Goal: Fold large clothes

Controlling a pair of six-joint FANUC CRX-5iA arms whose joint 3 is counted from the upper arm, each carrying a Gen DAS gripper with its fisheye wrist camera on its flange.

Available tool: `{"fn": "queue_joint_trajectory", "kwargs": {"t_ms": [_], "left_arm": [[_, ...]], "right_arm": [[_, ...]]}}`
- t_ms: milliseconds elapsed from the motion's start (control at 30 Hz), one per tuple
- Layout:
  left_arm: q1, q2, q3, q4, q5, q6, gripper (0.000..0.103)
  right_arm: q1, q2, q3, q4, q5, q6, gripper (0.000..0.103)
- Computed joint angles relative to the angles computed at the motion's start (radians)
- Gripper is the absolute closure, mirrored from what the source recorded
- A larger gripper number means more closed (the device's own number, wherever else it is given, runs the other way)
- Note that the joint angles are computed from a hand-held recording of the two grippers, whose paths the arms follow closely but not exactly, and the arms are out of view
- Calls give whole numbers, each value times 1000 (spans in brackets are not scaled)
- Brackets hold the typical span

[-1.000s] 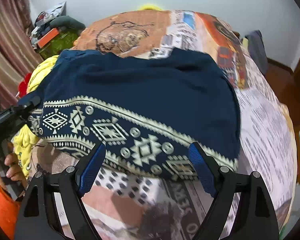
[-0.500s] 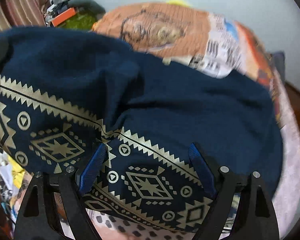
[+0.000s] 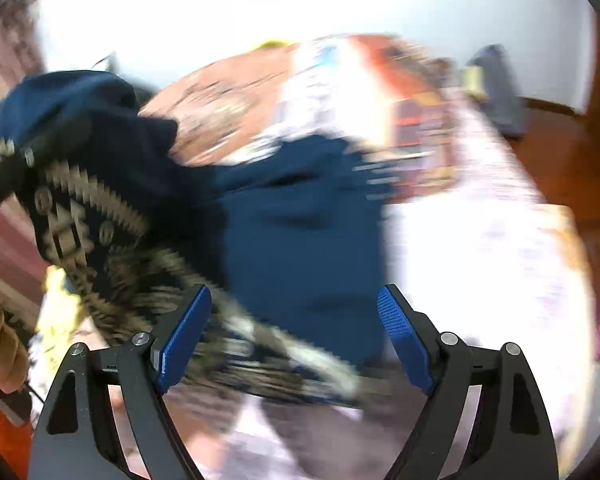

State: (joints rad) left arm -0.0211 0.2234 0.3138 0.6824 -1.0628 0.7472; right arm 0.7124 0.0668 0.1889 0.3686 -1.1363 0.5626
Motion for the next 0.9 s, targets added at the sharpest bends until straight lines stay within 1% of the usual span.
{"fn": "queue_joint_trajectory", "kwargs": {"t_ms": [100, 233, 300, 333, 433, 467, 533, 600, 667, 767, 800, 833, 900], "left_arm": [[-58, 18, 7, -54, -71, -23, 95], [-106, 45, 0, -119, -178, -34, 95], [-118, 42, -20, -165, -175, -14, 95], [-116, 44, -26, -167, -183, -9, 95], [-91, 25, -65, -112, -191, -31, 95], [-86, 10, -81, -100, -185, -48, 95], [-69, -35, -132, -51, -166, -110, 95], [-60, -55, -150, -26, -170, -147, 95], [-64, -40, -125, -49, -183, -138, 95], [-76, -32, -119, -119, -192, -102, 95], [-81, -25, -117, -150, -194, -75, 94], [-84, -21, -115, -171, -195, -50, 91], [-74, -18, -123, -159, -214, -27, 83]], "right_arm": [[-7, -69, -72, 72, -81, -77, 20], [-26, -125, -119, 77, -136, -123, 20], [-19, -154, -149, 80, -144, -151, 20], [-6, -164, -159, 87, -146, -168, 20], [8, -182, -175, 88, -134, -180, 20], [-8, -180, -174, 80, -121, -163, 20], [-4, -181, -171, 81, -113, -158, 20], [6, -182, -172, 86, -100, -163, 20], [2, -181, -180, 84, -75, -163, 20], [19, -177, -175, 94, -78, -170, 20], [20, -177, -174, 88, -72, -170, 20], [25, -176, -170, 87, -79, -170, 20], [34, -176, -164, 88, -91, -173, 20]]}}
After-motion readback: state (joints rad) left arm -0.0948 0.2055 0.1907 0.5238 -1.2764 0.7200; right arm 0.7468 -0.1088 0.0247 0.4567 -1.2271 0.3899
